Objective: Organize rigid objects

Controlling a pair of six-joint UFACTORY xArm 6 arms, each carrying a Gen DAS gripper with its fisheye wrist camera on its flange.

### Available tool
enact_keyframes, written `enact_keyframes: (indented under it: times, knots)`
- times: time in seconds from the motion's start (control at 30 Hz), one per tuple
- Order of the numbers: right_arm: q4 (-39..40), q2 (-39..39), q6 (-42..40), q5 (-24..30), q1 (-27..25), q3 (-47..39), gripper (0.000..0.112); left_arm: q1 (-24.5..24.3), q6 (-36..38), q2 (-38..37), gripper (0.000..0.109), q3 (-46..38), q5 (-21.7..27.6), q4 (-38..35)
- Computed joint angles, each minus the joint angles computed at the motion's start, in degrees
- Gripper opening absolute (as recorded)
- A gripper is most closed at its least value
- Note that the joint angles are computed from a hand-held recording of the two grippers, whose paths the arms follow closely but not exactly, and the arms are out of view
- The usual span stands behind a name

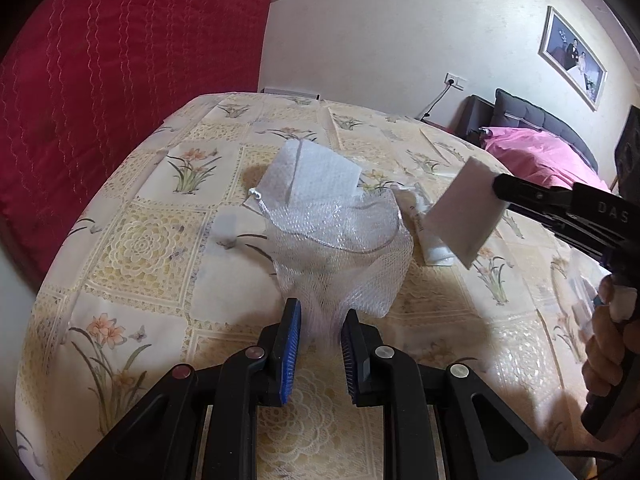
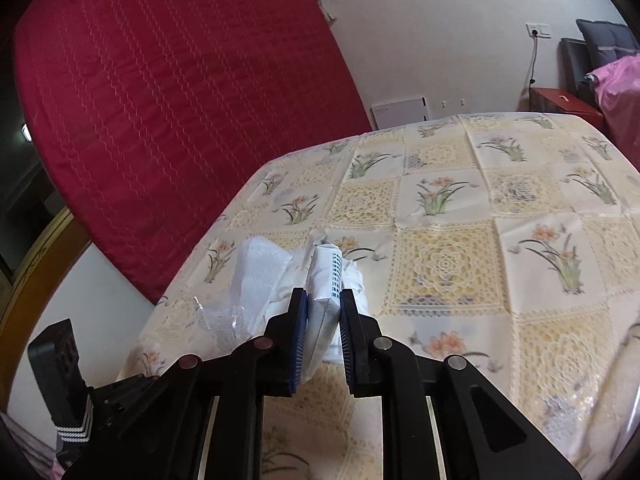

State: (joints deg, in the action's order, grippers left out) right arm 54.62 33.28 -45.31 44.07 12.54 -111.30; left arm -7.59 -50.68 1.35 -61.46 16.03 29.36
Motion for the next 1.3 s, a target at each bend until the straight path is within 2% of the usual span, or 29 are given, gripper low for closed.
enact_keyframes:
  times: [0.33, 0.93, 1.0, 1.03, 1.07, 1.13, 1.17, 1.23, 1.3]
  knots:
    - [4.37, -5.69, -3.59, -0.87, -3.22, 7.22, 0.017, -1.75, 0.82, 0.43, 0.021, -1.58, 0.56, -0.35]
    - [10.20, -12.34, -8.44, -1.56, -10.07, 16.49, 0.017, -6.83, 2.59, 4.51, 0.021, -8.79, 4.45, 0.71]
    - [10.69, -12.64, -8.72, -1.57, -10.73, 16.99, 0.017, -7.24, 2.94, 5.56, 0.039, -9.86, 5.19, 0.47]
    - [10.98, -12.84, -8.85, -1.46, -11.17, 17.34, 0.017, -7.35, 1.45, 5.91, 0.066, -10.37, 5.96, 2.08]
    - [11.10, -12.95, -8.91, -1.51, -11.38, 17.53, 0.017, -7.47, -1.91, 6.20, 0.087, -10.92, 6.99, 5.72]
    - [11.32, -13.28, -9.24, -1.80, -11.85, 18.13, 0.017, -7.52, -9.12, 6.49, 0.092, -11.62, 8.22, 14.52]
    - [11.41, -13.42, -9.42, -1.98, -12.05, 18.44, 0.017, -7.59, -9.85, 6.87, 0.093, -12.16, 8.85, 16.18]
    - [11.63, -13.61, -9.53, -2.02, -12.48, 18.83, 0.017, -7.65, -9.31, 8.29, 0.096, -13.90, 10.58, 17.09]
    - [11.98, -13.61, -9.79, -1.90, -12.83, 18.98, 0.017, -7.33, -6.38, 9.80, 0.097, -15.32, 10.94, 14.18]
